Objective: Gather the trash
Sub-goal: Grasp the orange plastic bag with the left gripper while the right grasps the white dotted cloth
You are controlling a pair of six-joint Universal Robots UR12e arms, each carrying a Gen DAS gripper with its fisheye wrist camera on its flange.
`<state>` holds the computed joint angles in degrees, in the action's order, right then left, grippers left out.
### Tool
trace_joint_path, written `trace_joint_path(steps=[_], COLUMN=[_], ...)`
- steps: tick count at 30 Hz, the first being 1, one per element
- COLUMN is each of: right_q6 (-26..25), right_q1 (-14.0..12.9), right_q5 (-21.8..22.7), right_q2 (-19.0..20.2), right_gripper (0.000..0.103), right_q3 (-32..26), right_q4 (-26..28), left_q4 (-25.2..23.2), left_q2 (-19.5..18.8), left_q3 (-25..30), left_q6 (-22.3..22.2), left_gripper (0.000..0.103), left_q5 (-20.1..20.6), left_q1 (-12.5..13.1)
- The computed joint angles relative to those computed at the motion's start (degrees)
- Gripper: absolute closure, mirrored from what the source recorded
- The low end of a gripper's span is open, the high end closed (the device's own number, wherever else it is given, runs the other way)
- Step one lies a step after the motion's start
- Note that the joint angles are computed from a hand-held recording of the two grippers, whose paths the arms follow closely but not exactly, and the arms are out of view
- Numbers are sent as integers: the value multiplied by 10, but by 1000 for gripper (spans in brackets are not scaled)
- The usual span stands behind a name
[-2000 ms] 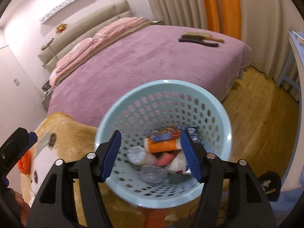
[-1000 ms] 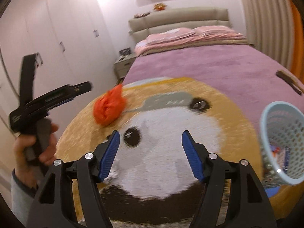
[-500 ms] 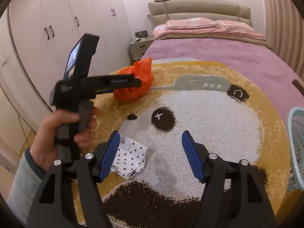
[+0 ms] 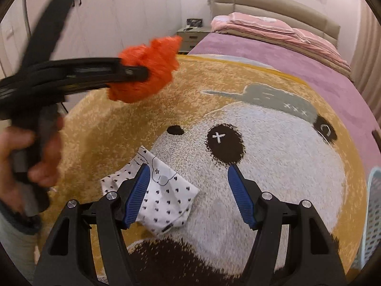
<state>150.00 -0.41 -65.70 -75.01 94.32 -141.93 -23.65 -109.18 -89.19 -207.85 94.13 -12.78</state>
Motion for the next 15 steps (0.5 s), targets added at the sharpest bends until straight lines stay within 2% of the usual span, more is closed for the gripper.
trace_joint_path(steps=[4, 8, 9, 12, 13, 15], right_q6=[-23, -50, -60, -83, -87, -91], right_q1=[4, 9, 10, 10, 8, 6], right_q5=[12, 5, 4, 9, 13, 15], right_q2=[11, 7, 5, -4, -5, -11], right_gripper=[39, 41, 44, 61, 72, 80], right_q3=[-17, -9, -6, 5, 7, 14], right_q4=[52, 49, 50, 50, 54, 53], left_q4=[9, 19, 22, 25, 27, 30], left_q2=[15, 26, 28, 31, 32, 34], left_q3=[-17, -33, -36, -41, -44, -47], left_q6=[-6, -9, -11, -16, -18, -19], left_gripper=[64, 64, 64, 64, 64, 64], left_q5=[8, 6, 5, 6, 6, 3], left_q1=[-1, 1, 1, 1, 0, 1])
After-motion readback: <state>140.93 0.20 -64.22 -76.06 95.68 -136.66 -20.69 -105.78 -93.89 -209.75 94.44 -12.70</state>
